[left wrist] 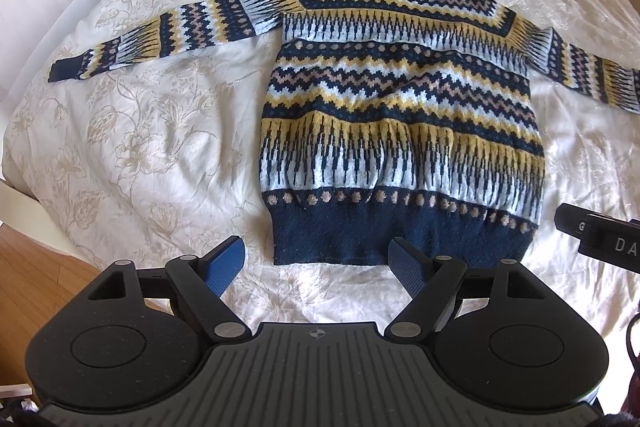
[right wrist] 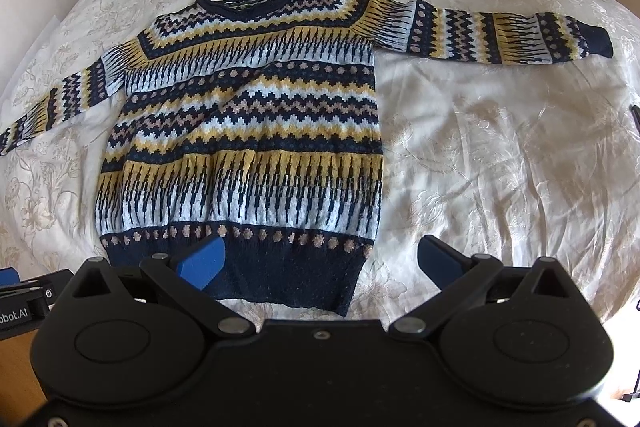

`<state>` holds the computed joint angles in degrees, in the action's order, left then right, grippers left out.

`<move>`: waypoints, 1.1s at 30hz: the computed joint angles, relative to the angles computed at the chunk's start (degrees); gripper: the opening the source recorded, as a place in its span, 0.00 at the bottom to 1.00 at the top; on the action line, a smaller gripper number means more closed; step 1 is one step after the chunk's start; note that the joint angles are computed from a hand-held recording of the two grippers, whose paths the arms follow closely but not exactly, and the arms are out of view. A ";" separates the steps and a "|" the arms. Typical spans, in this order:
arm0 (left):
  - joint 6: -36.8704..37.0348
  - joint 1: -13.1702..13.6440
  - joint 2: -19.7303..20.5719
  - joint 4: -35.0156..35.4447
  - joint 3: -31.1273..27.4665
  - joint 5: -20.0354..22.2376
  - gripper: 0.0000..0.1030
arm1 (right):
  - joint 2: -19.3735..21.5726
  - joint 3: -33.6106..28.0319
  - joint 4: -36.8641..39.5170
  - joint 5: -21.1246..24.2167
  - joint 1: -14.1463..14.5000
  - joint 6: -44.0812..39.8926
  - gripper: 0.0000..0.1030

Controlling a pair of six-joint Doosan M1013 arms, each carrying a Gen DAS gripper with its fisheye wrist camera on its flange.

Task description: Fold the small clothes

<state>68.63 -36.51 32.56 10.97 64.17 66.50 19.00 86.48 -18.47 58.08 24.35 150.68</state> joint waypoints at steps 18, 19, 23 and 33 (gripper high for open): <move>1.63 0.81 2.32 -1.22 -2.96 2.81 0.76 | 1.97 -2.11 2.23 1.38 -0.53 -2.10 0.99; 1.84 0.89 2.53 -1.35 -3.25 3.02 0.76 | 2.09 -2.22 2.42 1.45 -0.62 -2.17 0.99; 2.70 1.18 3.47 -1.66 -4.68 3.92 0.76 | 2.65 -2.87 3.24 1.83 -1.02 -2.51 0.99; 4.84 2.68 6.08 -1.59 -7.60 4.59 0.76 | 3.64 -1.18 3.39 -4.67 -2.28 -4.01 0.85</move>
